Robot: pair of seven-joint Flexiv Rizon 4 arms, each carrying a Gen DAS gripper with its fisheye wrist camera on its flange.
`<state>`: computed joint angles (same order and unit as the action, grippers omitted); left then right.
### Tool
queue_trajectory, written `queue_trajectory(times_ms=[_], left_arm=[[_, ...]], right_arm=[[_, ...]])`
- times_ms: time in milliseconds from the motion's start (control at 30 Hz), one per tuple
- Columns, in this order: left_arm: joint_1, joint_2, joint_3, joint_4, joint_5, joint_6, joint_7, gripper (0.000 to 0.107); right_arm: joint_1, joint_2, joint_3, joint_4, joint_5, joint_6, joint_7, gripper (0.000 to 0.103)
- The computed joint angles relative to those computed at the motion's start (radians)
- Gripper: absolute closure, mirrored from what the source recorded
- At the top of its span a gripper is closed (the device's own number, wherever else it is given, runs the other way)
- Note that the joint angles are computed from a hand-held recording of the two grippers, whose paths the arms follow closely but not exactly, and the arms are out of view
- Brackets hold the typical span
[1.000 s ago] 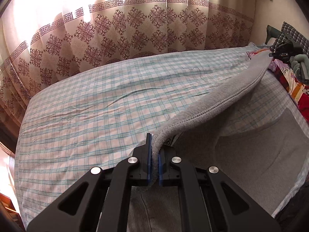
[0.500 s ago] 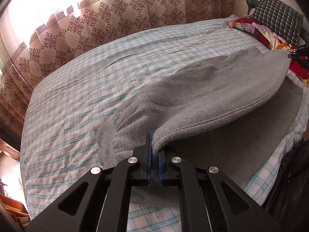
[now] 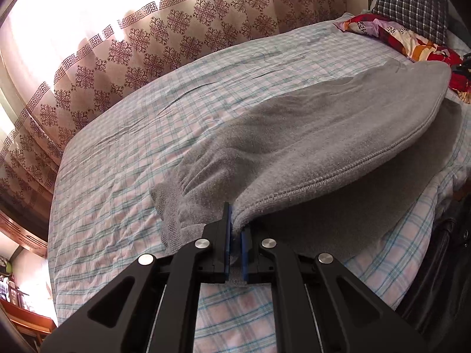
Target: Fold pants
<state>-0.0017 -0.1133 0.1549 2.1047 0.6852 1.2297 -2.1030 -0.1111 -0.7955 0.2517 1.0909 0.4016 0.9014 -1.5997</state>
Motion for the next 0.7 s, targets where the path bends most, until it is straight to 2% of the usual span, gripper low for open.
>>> queue_trajectory(times_ms=[67,167,267,367,433,467,500,567,700], left_arm=[[0.001,0.001,-0.006,0.025,-0.019,0.002,0.025,0.101],[-0.004,-0.022,-0.009,0.050,-0.037,0.017,0.036,0.101],[-0.029,-0.049,0.002,0.037,-0.006,-0.003,-0.005,0.101],[-0.040,-0.059,0.014,0.032,0.001,0.000,-0.032,0.101],[-0.042,-0.061,0.021,0.031,0.003,0.007,-0.044,0.101],[-0.044,-0.063,0.023,0.032,0.004,0.010,-0.051,0.101],[-0.043,-0.064,0.025,0.033,0.002,0.016,-0.051,0.101],[-0.044,-0.067,0.028,0.034,0.001,0.021,-0.054,0.101],[-0.049,-0.069,0.032,0.034,0.000,0.024,-0.057,0.101]], right_arm=[[0.002,0.026,-0.035,0.058,-0.027,0.023,0.015,0.102],[-0.010,0.024,-0.063,0.104,-0.053,-0.014,0.066,0.102],[-0.068,-0.003,-0.007,0.088,0.015,-0.085,0.074,0.101],[-0.072,-0.008,0.004,0.082,0.048,-0.100,0.065,0.100],[-0.072,-0.011,0.012,0.070,0.064,-0.109,0.053,0.095],[-0.071,-0.008,0.013,0.071,0.072,-0.114,0.055,0.084],[-0.067,-0.011,0.012,0.064,0.075,-0.124,0.058,0.067],[-0.056,-0.015,0.003,0.056,0.073,-0.142,0.076,0.055],[-0.031,-0.020,-0.004,0.046,0.060,-0.142,0.079,0.055]])
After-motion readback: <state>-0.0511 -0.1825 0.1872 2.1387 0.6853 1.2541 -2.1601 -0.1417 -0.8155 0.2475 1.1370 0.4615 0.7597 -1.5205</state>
